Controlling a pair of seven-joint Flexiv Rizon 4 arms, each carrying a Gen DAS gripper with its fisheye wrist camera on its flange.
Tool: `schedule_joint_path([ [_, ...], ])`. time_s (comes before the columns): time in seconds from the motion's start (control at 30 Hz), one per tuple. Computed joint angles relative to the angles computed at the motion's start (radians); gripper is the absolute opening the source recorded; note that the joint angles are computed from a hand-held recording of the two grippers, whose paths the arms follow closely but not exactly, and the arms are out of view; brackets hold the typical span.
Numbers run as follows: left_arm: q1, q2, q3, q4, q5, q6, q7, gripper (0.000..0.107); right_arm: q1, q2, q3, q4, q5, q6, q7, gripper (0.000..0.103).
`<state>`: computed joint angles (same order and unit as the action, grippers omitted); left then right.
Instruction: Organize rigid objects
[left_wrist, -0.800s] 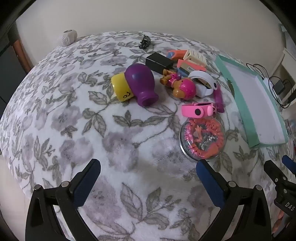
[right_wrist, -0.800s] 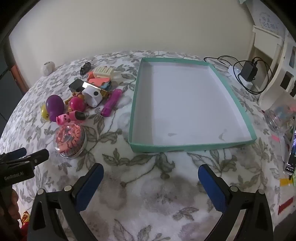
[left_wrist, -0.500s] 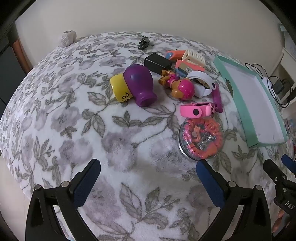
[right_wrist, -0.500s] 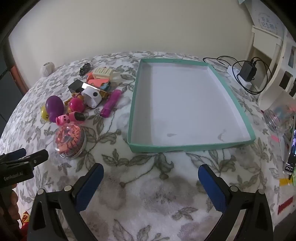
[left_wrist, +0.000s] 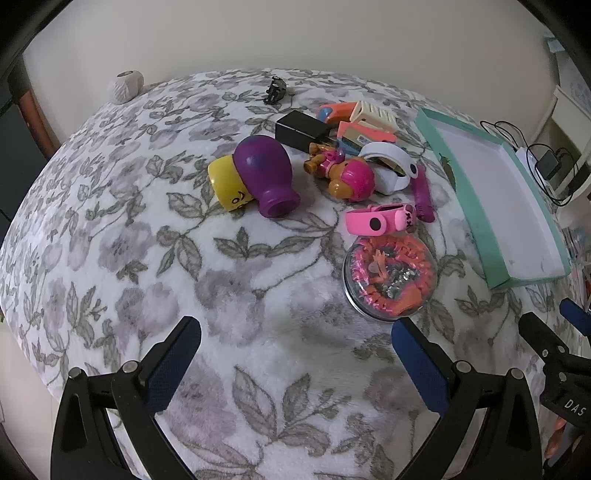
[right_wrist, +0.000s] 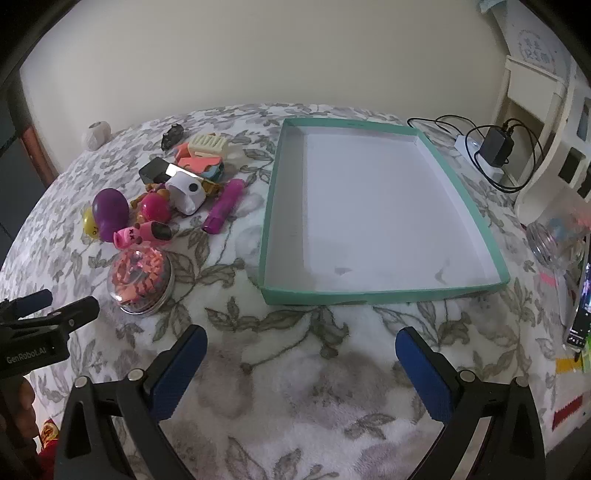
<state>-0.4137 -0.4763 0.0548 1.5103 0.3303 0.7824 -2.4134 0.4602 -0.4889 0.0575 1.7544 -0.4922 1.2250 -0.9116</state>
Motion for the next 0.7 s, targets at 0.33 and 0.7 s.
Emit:
schedule_joint_path([
  [0.33,-0.001,0.003,-0.002,0.002,0.004,0.004,0.005,0.103,0.006,0.001,-0.004,0.002,-0.013,0.004,-0.004,0.103],
  [0.7,0.002,0.0,-0.004,0.002,-0.006,0.002,0.014,0.103,0.006,0.002,-0.003,0.002,-0.01,0.003,-0.005,0.103],
])
